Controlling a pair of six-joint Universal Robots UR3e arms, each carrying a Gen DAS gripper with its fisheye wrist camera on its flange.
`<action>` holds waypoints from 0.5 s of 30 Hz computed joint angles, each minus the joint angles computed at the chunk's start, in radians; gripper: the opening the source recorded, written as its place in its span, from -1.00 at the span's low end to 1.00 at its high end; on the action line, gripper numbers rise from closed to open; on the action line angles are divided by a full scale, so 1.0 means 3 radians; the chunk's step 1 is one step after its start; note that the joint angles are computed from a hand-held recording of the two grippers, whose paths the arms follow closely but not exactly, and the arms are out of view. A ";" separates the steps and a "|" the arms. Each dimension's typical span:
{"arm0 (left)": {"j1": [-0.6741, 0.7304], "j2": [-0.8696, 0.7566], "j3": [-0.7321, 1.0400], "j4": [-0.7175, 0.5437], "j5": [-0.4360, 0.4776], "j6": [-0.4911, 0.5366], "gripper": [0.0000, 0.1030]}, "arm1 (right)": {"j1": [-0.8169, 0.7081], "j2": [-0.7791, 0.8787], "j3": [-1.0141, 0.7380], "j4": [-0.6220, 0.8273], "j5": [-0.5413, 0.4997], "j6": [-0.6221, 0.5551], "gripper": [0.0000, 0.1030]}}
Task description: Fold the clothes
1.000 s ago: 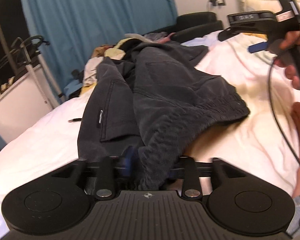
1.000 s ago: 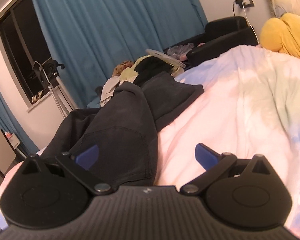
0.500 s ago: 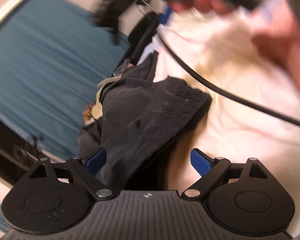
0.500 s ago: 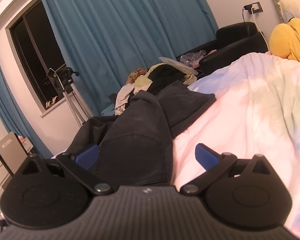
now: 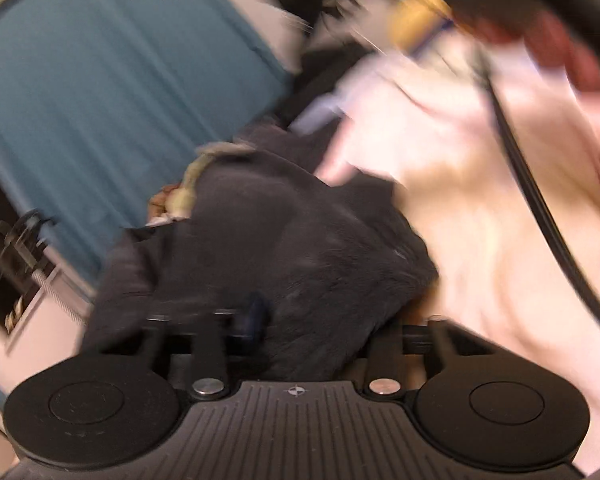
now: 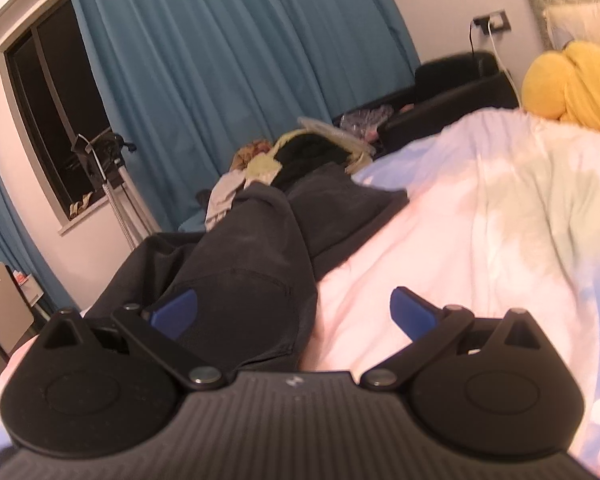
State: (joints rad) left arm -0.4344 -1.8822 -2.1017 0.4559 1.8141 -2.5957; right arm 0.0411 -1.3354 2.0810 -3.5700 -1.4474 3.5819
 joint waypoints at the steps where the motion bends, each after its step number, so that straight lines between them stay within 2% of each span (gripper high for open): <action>1: 0.0106 0.0180 -0.0056 -0.0065 -0.0134 -0.0163 -0.49 | 0.0033 0.0007 0.0008 -0.0067 -0.0092 -0.0002 1.00; 4: 0.0497 0.0709 -0.0079 -0.0405 -0.0563 -0.0671 -0.53 | 0.0115 -0.0028 0.0026 -0.0147 -0.0315 0.0010 1.00; 10: 0.1674 0.1718 0.0249 -0.1601 -0.1647 -0.1532 -0.59 | 0.0366 0.0087 -0.0130 -0.0183 -0.0689 -0.0140 1.00; 13: 0.2383 0.1853 0.0621 -0.2079 -0.2169 -0.1791 -0.61 | 0.0510 0.0223 -0.0303 -0.0032 -0.0726 -0.0262 1.00; 15: 0.2769 0.1706 0.0994 -0.2269 -0.2388 -0.1951 -0.62 | 0.0618 0.0346 -0.0464 0.0067 -0.0736 -0.0383 1.00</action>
State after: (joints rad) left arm 0.3963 -1.3704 -1.8034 -0.2250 1.0978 -3.1810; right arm 0.2264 -1.2317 1.9417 -3.5500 -1.6682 3.4672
